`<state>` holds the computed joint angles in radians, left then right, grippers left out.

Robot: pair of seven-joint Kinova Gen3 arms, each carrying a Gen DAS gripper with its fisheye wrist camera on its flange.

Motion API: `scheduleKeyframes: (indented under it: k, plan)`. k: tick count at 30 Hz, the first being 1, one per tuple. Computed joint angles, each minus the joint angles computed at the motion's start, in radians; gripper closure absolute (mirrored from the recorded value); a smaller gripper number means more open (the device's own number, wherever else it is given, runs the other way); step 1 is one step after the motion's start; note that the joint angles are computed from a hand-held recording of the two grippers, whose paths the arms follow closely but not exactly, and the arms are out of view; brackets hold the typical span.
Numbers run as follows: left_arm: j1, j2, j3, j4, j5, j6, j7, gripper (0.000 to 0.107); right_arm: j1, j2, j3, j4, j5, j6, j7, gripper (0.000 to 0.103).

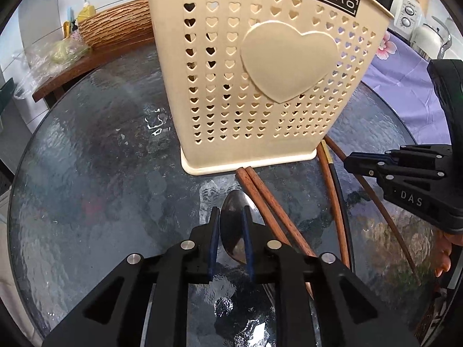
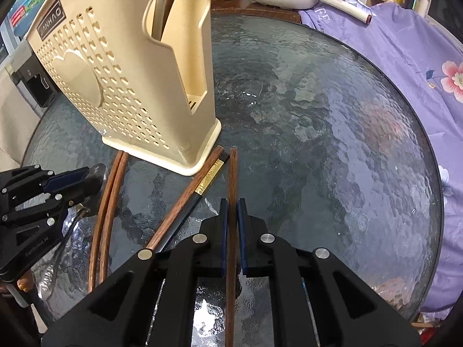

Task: Organize utensils
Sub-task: 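Close left tool on the silver spoon while right tool holds the brown chopstick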

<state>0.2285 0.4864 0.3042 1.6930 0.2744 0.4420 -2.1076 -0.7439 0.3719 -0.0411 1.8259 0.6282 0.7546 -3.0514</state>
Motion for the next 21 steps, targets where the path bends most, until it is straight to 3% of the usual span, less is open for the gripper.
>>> scheduleKeyframes:
  k: [5,10,14,18,20,21]
  plan:
    - [-0.012,0.003,0.008,-0.002,0.012,-0.008,-0.005,0.097,0.000,0.001,0.004,0.002,0.003,-0.007,-0.002,0.096]
    - [-0.043,-0.022,0.032,0.025,0.041,-0.040,-0.030,0.098,-0.045,-0.048,0.028,0.089,0.103,-0.075,-0.160,0.096]
    - [-0.073,-0.037,0.059,0.043,0.071,-0.055,-0.055,0.101,-0.058,-0.079,0.011,0.119,0.179,-0.076,-0.249,0.096]
    - [-0.054,-0.051,0.045,0.057,0.061,-0.061,-0.066,0.101,-0.034,-0.089,-0.026,0.120,0.184,-0.066,-0.252,0.096]
    - [-0.029,-0.049,0.026,0.057,0.040,-0.070,-0.059,0.100,-0.027,-0.088,-0.034,0.122,0.181,-0.064,-0.258,0.096]
    - [-0.026,-0.054,0.026,0.066,0.040,-0.081,-0.054,0.090,-0.022,-0.087,-0.036,0.126,0.181,-0.071,-0.261,0.096]
